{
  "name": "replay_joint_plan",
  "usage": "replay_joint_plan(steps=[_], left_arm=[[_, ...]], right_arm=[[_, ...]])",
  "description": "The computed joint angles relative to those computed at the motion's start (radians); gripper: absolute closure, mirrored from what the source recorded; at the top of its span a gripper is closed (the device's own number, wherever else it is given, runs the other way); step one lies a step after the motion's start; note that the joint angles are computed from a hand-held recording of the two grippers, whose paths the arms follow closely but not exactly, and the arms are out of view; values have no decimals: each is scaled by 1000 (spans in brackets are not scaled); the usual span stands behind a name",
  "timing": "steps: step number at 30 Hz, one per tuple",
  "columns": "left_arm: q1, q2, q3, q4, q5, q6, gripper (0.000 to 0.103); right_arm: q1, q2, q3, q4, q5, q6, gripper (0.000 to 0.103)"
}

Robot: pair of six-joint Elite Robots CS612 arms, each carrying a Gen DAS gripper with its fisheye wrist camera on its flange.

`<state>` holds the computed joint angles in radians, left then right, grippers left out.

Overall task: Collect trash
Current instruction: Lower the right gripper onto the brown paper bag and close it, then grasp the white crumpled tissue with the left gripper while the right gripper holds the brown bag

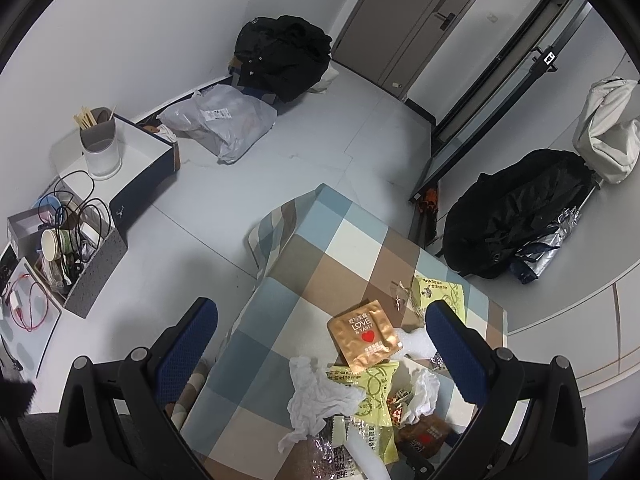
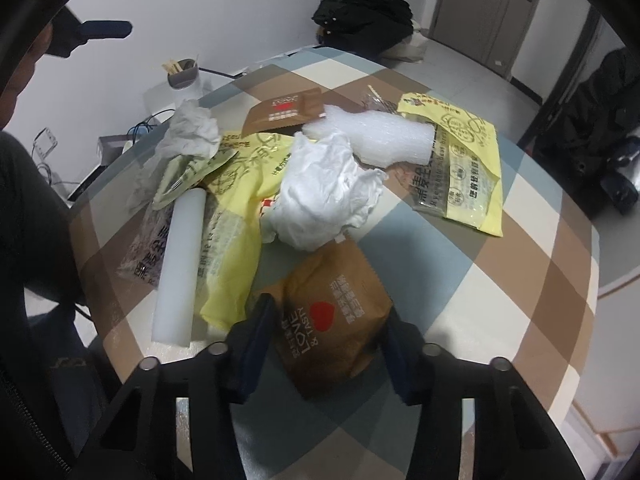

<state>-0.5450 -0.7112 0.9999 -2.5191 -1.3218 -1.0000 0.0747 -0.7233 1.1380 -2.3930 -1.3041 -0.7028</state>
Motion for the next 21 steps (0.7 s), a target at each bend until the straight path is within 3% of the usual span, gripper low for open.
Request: replay_joint_plan(steps=[6, 8, 15, 18, 21], left_arm=[[-5, 4, -9, 18, 11, 12, 1], [-7, 4, -9, 20, 12, 16, 1], [-10, 0, -3, 37, 11, 28, 1], [-5, 0, -2, 50, -24, 37, 1], [-4, 3, -14, 123, -44, 40, 1]], right_arm=[[-4, -15, 25, -2, 21, -21, 93], [-6, -18, 28, 0, 21, -6, 98], [-36, -26, 19, 48, 123, 130, 101], [-48, -32, 20, 52, 155, 184, 101], [-53, -37, 27, 32, 165, 216, 101]])
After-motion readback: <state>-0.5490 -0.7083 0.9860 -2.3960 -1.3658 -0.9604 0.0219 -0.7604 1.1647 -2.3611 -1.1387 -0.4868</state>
